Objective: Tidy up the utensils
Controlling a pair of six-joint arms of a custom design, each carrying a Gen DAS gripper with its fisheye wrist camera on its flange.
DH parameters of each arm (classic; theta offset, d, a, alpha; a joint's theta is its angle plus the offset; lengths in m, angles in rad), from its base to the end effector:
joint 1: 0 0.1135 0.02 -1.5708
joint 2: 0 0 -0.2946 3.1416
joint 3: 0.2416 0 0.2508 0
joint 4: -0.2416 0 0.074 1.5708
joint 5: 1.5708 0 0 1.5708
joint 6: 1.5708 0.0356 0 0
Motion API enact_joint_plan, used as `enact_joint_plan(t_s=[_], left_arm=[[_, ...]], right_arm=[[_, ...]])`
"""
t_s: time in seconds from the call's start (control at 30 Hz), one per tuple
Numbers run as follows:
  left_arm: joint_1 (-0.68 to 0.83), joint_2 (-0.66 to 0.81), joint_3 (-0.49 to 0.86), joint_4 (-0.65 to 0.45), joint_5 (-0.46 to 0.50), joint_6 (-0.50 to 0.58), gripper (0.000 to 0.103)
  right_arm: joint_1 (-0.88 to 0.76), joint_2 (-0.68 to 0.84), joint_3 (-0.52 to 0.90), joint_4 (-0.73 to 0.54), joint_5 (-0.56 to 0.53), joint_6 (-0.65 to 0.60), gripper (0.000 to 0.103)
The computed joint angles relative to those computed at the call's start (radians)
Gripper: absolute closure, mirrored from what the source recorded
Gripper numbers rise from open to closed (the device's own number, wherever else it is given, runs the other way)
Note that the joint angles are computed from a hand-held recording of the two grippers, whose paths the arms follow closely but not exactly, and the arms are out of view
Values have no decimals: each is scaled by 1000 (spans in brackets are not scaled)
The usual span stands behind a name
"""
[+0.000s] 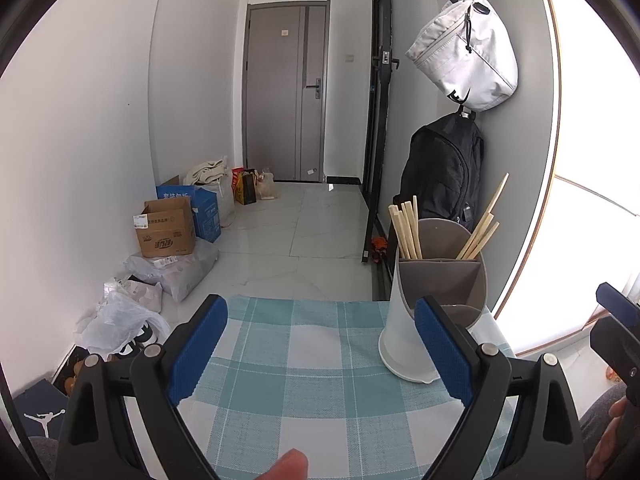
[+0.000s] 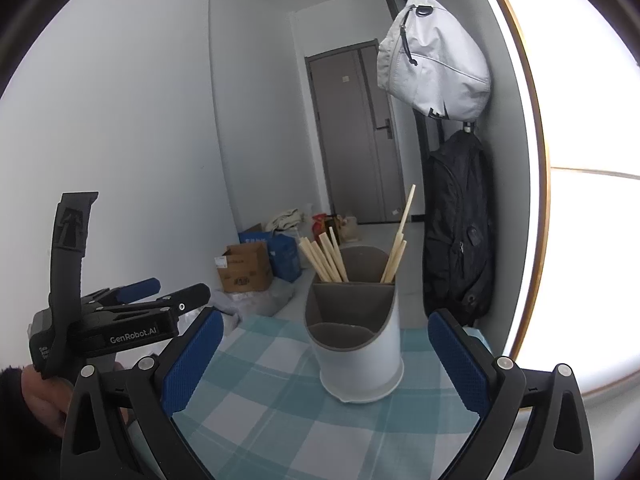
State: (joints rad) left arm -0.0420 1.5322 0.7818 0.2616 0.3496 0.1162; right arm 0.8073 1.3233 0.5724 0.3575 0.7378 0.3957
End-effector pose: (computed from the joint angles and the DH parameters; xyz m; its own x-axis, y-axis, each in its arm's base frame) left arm 0.3217 -0.0257 0.2353 -0.4264 0.1269 -0.8956 0.3937 0.9174 -0.0574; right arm 0.1967 0.1709 0.2384 -0.2850 0.1147 -0.9516 0.0053 0.9930 0.1181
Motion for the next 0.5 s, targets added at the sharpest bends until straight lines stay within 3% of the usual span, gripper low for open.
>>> enact_joint_plan(t_s=[0.5], left_arm=[[-5,1,7,-21,11,8,11]], right_arm=[[-12,-9,-4,2,-7,27,0]])
